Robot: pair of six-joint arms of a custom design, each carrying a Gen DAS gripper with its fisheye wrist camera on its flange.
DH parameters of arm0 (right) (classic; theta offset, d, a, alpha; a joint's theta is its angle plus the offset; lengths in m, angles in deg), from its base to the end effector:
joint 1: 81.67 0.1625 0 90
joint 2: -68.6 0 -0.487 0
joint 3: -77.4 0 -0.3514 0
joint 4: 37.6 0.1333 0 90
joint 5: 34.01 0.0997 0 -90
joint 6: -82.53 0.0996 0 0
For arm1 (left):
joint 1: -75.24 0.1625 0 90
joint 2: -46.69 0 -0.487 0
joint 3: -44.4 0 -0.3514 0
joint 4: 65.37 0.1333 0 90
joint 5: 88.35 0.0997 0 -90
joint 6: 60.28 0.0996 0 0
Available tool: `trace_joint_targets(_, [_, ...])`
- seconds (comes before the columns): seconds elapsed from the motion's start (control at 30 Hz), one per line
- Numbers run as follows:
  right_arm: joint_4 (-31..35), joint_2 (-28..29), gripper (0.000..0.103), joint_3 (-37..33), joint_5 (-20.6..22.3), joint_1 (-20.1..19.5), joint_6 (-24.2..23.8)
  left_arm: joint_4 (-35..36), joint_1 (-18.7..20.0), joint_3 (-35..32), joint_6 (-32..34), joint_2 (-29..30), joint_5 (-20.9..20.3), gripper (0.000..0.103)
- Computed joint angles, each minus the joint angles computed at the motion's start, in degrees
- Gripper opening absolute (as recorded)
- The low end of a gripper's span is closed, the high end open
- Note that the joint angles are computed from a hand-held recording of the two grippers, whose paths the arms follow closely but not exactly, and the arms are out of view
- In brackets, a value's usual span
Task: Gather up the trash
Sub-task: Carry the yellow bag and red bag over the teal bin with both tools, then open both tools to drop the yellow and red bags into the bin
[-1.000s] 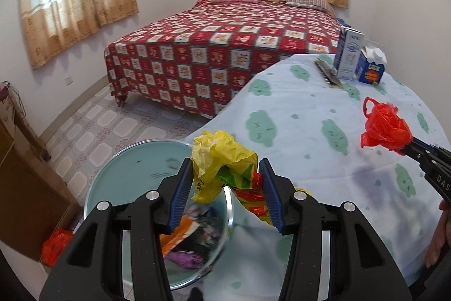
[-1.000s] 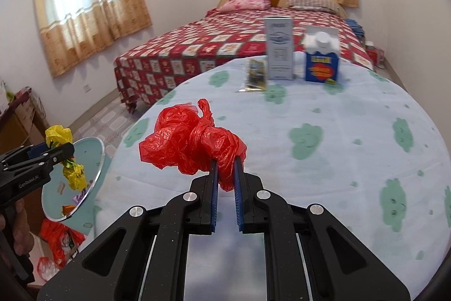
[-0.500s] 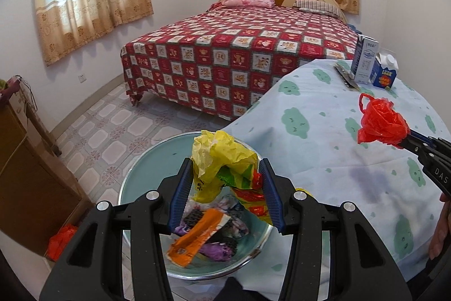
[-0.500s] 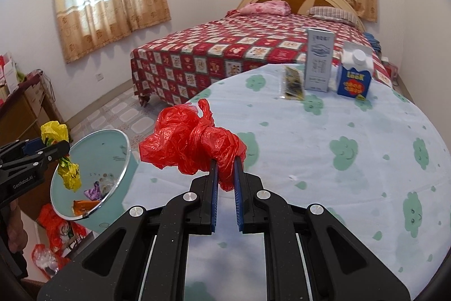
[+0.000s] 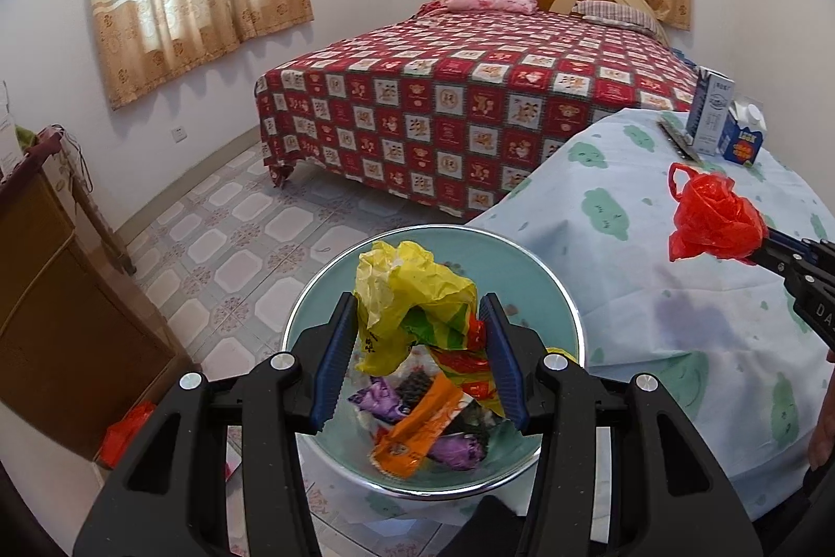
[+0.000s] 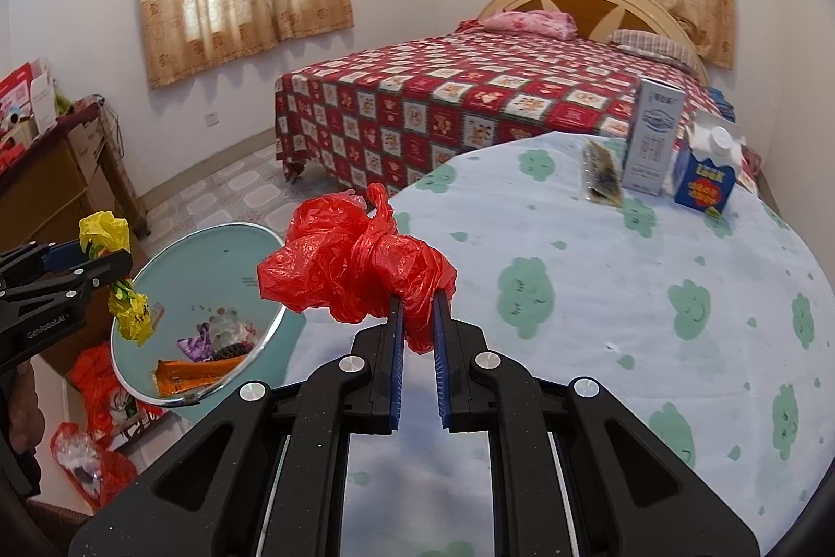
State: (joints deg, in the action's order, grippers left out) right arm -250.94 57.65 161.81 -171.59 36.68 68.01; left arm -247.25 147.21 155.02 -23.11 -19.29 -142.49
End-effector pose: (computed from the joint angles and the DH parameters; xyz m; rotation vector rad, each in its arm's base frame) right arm 0.3821 -0.5822 -0.0489 0.3814 -2.1969 1.1243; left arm 0.0042 -0.6063 0.3788 0.7661 2.1579 -0.8557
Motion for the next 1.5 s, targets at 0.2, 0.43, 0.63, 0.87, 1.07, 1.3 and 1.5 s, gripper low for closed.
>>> trace_joint_targets(0.2, [2.6,1.3,0.011,-3.0,0.3,0.6,-1.0,0.1,1.0,-0.8,0.2,-0.1,0.2,0.048])
trace_joint_targets(0.43, [5.5,2.9,0.011,-6.2,0.7,1.1,-2.1,-1.2,1.8,-1.1,1.0,-0.2,0.2,0.048])
trace_joint_targets(0.63, [7.8,3.9,0.011,-8.4,1.2,1.3,-2.6,-1.3,2.2,-1.9,1.1,-0.3,0.4,0.048])
trace_joint_targets(0.87, [10.2,4.7,0.011,-10.8,1.6,1.5,-3.2,-1.8,2.6,-2.6,1.4,-0.1,0.9,0.049])
trace_joint_targets(1.07, [11.6,5.4,0.011,-12.7,2.0,1.8,-3.7,-1.8,2.9,-3.2,1.4,0.0,1.0,0.049])
trace_joint_targets(1.3, [13.1,6.0,0.011,-14.2,2.1,1.9,-4.1,-2.0,3.2,-3.7,1.8,0.1,1.2,0.049])
trace_joint_targets(1.5, [14.0,6.5,0.011,-15.3,2.5,1.8,-4.5,-1.5,3.4,-4.3,1.3,0.2,1.2,0.049])
